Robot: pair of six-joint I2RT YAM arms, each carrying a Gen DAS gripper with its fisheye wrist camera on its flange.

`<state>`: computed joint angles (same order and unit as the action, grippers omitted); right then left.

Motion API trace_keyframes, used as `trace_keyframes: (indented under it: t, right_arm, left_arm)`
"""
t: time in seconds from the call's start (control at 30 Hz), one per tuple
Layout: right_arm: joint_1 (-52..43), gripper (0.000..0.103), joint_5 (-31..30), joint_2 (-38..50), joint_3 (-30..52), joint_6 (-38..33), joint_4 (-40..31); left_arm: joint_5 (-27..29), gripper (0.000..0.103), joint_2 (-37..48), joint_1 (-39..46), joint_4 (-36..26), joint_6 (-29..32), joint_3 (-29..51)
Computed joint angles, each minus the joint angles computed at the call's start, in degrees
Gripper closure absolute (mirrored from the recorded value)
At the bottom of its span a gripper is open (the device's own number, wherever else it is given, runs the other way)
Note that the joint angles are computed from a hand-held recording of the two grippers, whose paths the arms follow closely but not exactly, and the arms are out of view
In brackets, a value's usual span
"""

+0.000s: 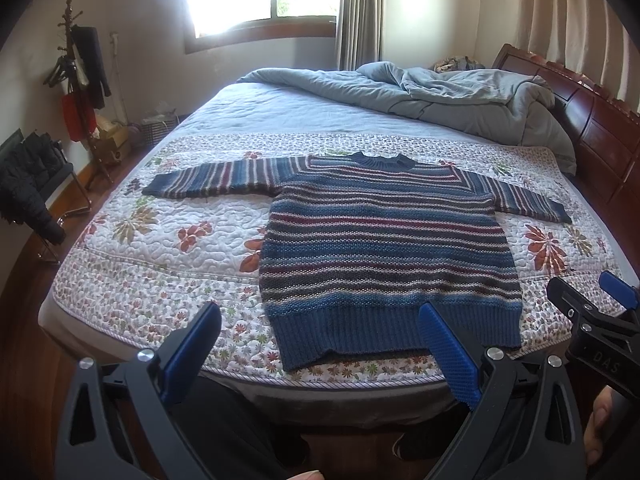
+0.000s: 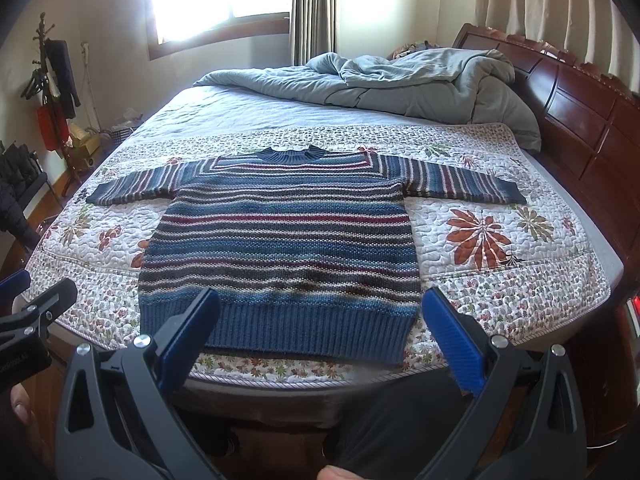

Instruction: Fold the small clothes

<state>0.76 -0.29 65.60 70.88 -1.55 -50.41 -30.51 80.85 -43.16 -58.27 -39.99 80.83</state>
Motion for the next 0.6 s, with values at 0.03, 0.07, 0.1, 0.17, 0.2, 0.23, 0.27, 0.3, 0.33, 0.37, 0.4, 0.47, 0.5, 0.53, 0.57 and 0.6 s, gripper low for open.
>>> trace_keyframes:
  t: [0.03,0.07,0.1,0.17,0.2,0.23,0.27,0.3,0.33,0.37,0.4,0.47,0.5,0.53,0.57,0.6]
  right_arm:
    - [0.0,0.002,0.1,0.0,0.0,0.0,0.0]
    - [0.0,0.002,0.1,0.0,-0.1,-0.1,0.0]
    - [0.0,0.002,0.0,-0.1,0.1,0.0,-0.1]
    - [0.1,0.002,0.1,0.0,0.1,0.0,-0.2]
    - [0.0,0.002,0.0,-0.1,0.1,0.0,-0.2]
    - [0.0,0.002,0.0,-0.1,0.1,0.0,-0.1]
    - [0.0,0.002,0.0,-0.2,0.0,-0.1,-0.2]
    - [0.0,0.002,0.0,-0.2,0.1,-0.1,-0.2]
    - [0.0,0.002,0.0,-0.2,0.0,-0.1,-0.2]
    - [-0.1,0.002,0.0,-0.3,0.0,-0.1,-0.3]
    - [0.0,0.002,0.1,-0.4,0.0,-0.1,-0.4]
    - [0.0,0.002,0.1,-0.4,-0.1,0.0,-0.3]
    - [-0.1,0.002,0.0,-0.4,-0.1,0.0,-0.4]
    - [-0.1,0.002,0.0,-0.5,-0.2,0.0,-0.3]
    - [-0.2,0.002,0.0,-0.6,-0.4,0.0,-0.2]
    - [-0.3,0.002,-0.1,-0.6,-0.4,-0.1,-0.2]
  left_arm:
    - [0.0,0.004,-0.1,0.0,-0.1,0.0,0.1]
    - [0.0,0.004,0.0,0.0,-0.3,0.0,0.3]
    - [-0.1,0.004,0.0,-0.1,-0.3,-0.1,0.4]
    - [-0.2,0.004,0.0,-0.2,-0.3,-0.3,0.4]
    - [-0.2,0.004,0.2,-0.3,-0.5,-0.4,0.6]
    - [-0.2,0.004,0.1,-0.3,-0.3,-0.3,0.4]
    - [-0.1,0.004,0.1,-0.2,-0.4,-0.2,0.4]
    - [-0.1,0.004,0.1,-0.2,-0.4,-0.3,0.5]
    - [-0.1,0.004,0.1,-0.2,-0.5,-0.3,0.5]
    - [-0.1,0.004,0.0,-0.3,-0.4,-0.3,0.4]
    - [-0.1,0.004,0.0,-0.3,-0.4,-0.4,0.4]
    - [0.0,0.004,0.0,-0.3,-0.5,-0.4,0.5]
    - [0.0,0.004,0.0,-0.3,-0.5,-0.4,0.4]
    - [0.0,0.004,-0.1,-0.3,-0.2,-0.3,0.1]
    - [0.0,0.004,-0.2,-0.2,-0.2,-0.3,0.1]
    - [0.0,0.004,-0.2,-0.2,-0.2,-0.3,0.1]
